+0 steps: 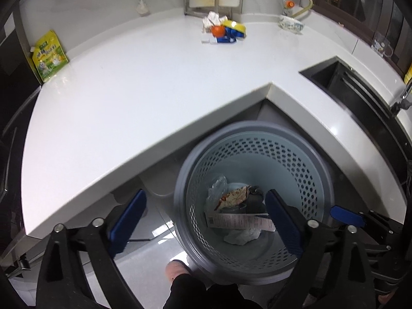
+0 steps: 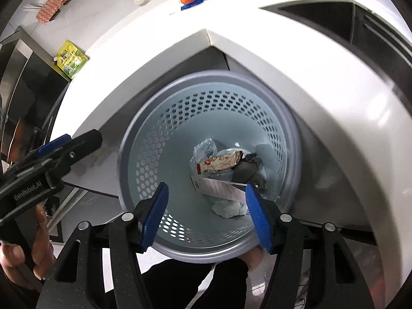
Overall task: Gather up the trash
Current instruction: 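Move both tools back to the crumpled paper and yellow-lidded container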
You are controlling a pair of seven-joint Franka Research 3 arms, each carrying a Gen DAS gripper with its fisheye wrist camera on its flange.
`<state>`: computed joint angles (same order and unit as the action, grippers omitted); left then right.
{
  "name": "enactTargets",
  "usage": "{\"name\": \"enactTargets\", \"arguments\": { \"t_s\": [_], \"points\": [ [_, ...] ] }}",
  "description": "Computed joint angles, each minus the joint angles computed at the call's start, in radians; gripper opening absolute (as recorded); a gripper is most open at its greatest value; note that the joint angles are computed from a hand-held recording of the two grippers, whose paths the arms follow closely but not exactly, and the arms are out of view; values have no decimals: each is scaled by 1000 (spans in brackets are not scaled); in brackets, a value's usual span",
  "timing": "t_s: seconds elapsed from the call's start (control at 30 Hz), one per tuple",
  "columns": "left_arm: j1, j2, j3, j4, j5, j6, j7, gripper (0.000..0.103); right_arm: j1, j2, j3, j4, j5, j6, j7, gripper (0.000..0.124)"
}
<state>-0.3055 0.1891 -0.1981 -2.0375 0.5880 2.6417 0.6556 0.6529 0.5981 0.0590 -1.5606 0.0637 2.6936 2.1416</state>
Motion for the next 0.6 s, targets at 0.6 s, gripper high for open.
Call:
{"name": "enactTargets", "arguments": {
  "t_s": [0.6],
  "points": [
    [4, -61, 2, 87, 114, -82, -122, 97, 24, -53, -88, 49, -178, 75, 33, 74]
  ]
}}
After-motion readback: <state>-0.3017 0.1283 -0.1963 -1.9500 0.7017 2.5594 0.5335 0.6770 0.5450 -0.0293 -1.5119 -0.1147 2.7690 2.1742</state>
